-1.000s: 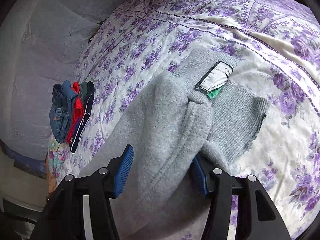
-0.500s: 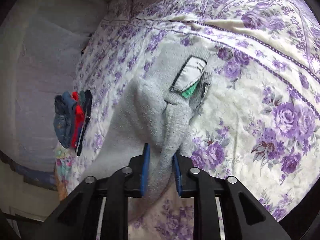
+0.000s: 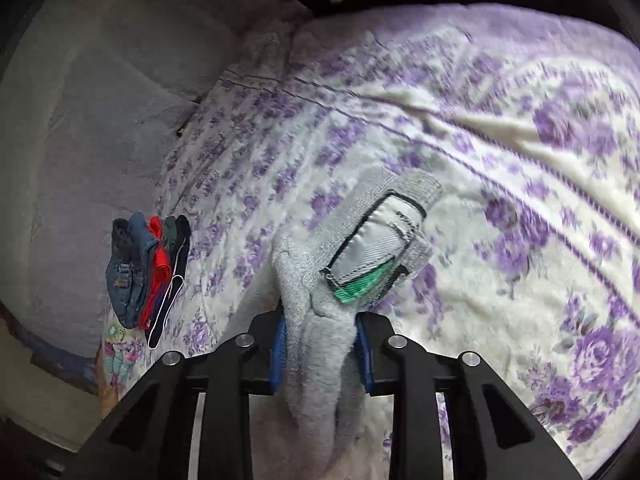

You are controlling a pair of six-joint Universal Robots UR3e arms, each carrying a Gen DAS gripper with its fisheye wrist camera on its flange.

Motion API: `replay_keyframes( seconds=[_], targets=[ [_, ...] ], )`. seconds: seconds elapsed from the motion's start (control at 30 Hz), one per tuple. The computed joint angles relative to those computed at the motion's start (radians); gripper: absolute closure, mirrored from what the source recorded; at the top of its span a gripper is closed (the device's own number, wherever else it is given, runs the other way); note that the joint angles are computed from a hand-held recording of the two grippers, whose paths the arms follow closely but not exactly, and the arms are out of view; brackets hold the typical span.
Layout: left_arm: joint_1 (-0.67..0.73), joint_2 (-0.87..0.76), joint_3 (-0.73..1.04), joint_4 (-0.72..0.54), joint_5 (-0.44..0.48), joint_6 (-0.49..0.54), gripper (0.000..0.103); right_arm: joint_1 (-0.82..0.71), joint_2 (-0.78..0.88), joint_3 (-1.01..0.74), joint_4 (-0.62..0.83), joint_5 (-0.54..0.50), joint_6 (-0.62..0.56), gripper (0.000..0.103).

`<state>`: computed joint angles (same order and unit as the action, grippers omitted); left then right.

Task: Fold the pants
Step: 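Grasp the sweatpants cuff with the right gripper and lift it, then carry the cuff with the right gripper toward the waistband and lay it down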

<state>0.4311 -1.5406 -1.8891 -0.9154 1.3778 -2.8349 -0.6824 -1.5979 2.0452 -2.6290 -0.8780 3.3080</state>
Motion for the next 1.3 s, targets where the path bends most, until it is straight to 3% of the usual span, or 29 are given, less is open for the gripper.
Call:
replay_keyframes(
  seconds=[0.07,0.13,0.17,0.2,0.27,0.33,0.43,0.5,0.57,0.7,0.77,0.83,0.93,1.0,1.07,1.1,1.17,1.2,1.27,1.3],
  targets=[
    [0.008,0.006,-0.003,-0.002,-0.014,-0.016,0.005,0.031,-0.033,-0.02,-0.009,-0.064,-0.072,0.077],
    [0.005,0.004,-0.009,0.014,-0.012,-0.04,0.005,0.031,0.046,-0.057,0.079,-0.144,-0.078,0.072],
    [-0.002,0.0,-0.01,0.023,-0.003,-0.048,0.004,0.004,0.091,-0.037,0.1,-0.132,-0.084,0.064],
    [-0.011,-0.004,-0.009,0.031,0.009,-0.053,0.005,-0.042,0.095,0.015,0.062,-0.065,-0.084,0.064],
    [-0.023,-0.01,0.003,0.017,0.03,-0.042,0.005,-0.031,0.036,-0.007,0.132,-0.106,-0.113,0.055],
    [-0.01,0.003,0.013,-0.012,0.014,-0.043,0.005,-0.036,-0.081,0.017,0.122,-0.157,-0.099,0.054],
    [0.067,0.076,0.016,-0.098,-0.1,-0.074,0.005,0.013,-0.195,-0.004,0.093,-0.228,-0.147,0.052],
    [0.146,0.137,-0.005,-0.147,-0.214,-0.085,0.005,0.124,-0.128,-0.133,0.19,-0.202,-0.259,0.052],
    [0.188,0.154,-0.012,-0.177,-0.266,-0.086,0.005,0.298,0.02,-0.292,0.262,-0.211,-0.324,0.052],
    [0.175,0.126,-0.029,-0.158,-0.233,-0.059,0.005,0.588,0.395,-0.631,0.382,-0.348,-0.29,0.051],
    [0.159,0.128,-0.039,-0.135,-0.209,-0.037,0.005,0.645,0.502,-0.681,0.288,-0.426,-0.254,0.046],
    [0.137,0.119,-0.02,-0.147,-0.179,-0.021,0.005,0.687,0.536,-0.766,0.331,-0.498,-0.299,0.045],
    [0.177,0.156,-0.016,-0.189,-0.218,-0.023,0.005,0.655,0.425,-0.693,0.276,-0.431,-0.327,0.044],
    [0.236,0.203,-0.023,-0.239,-0.293,-0.026,0.005,0.654,0.362,-0.637,0.228,-0.409,-0.338,0.037],
    [0.268,0.22,-0.03,-0.265,-0.33,-0.023,0.005,0.676,0.382,-0.661,0.276,-0.383,-0.354,0.033],
    [0.261,0.204,-0.03,-0.259,-0.314,-0.028,0.005,0.7,0.4,-0.666,0.306,-0.383,-0.366,0.032],
    [0.231,0.162,-0.044,-0.21,-0.278,-0.022,0.005,0.753,0.494,-0.7,0.352,-0.403,-0.391,0.015],
    [0.211,0.152,-0.061,-0.168,-0.264,-0.016,0.005,0.792,0.497,-0.665,0.267,-0.469,-0.387,0.012],
    [0.135,0.104,-0.021,-0.14,-0.173,-0.032,0.005,0.815,0.501,-0.721,0.328,-0.504,-0.395,0.013],
    [0.11,0.09,0.01,-0.156,-0.14,-0.045,0.005,0.789,0.472,-0.727,0.374,-0.457,-0.404,0.014]
  ],
)
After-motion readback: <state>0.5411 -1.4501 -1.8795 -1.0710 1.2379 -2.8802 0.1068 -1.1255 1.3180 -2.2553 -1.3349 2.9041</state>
